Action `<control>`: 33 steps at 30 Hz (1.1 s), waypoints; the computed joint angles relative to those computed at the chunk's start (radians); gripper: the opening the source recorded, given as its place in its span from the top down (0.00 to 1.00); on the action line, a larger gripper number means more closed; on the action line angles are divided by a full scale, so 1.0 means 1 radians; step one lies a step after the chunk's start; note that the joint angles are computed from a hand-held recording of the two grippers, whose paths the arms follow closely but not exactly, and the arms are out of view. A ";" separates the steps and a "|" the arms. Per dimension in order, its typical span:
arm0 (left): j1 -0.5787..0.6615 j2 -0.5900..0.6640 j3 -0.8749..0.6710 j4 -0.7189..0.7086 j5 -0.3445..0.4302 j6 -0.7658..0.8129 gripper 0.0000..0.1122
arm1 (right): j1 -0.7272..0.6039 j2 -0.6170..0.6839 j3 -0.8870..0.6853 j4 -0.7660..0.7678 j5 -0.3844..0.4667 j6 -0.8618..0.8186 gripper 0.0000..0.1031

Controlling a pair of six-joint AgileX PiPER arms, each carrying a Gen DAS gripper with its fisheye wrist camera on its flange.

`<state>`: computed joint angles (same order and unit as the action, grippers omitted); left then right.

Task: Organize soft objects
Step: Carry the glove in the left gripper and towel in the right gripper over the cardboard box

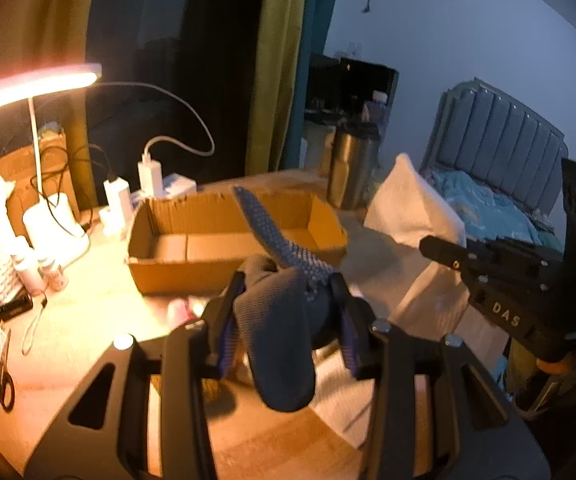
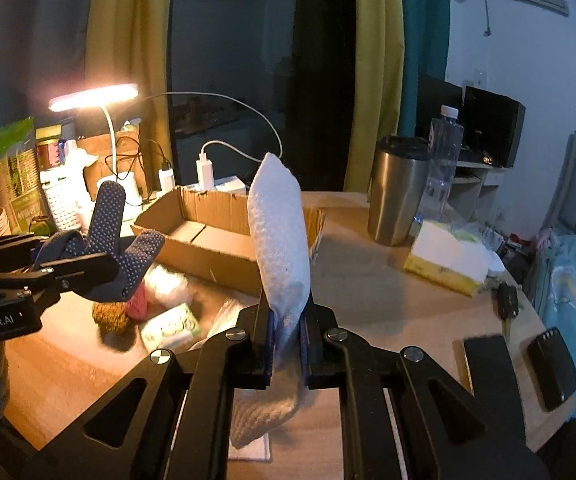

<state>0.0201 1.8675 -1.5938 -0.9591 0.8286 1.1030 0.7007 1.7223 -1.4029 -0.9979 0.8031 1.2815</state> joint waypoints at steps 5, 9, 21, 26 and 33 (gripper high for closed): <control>-0.006 0.036 -0.079 -0.017 -0.017 -0.034 0.63 | -0.045 0.037 -0.084 0.032 -0.023 -0.104 0.89; -0.017 0.072 -0.154 -0.006 -0.019 -0.083 0.63 | -0.078 0.072 -0.155 0.072 -0.051 -0.185 0.89; -0.057 0.204 -0.413 0.064 -0.021 -0.218 0.63 | -0.161 0.154 -0.304 0.141 -0.110 -0.315 0.89; -0.070 0.268 -0.527 0.112 -0.028 -0.296 0.63 | -0.191 0.194 -0.372 0.175 -0.127 -0.374 0.89; -0.103 0.362 -0.672 0.187 -0.012 -0.380 0.63 | -0.227 0.244 -0.435 0.226 -0.157 -0.433 0.89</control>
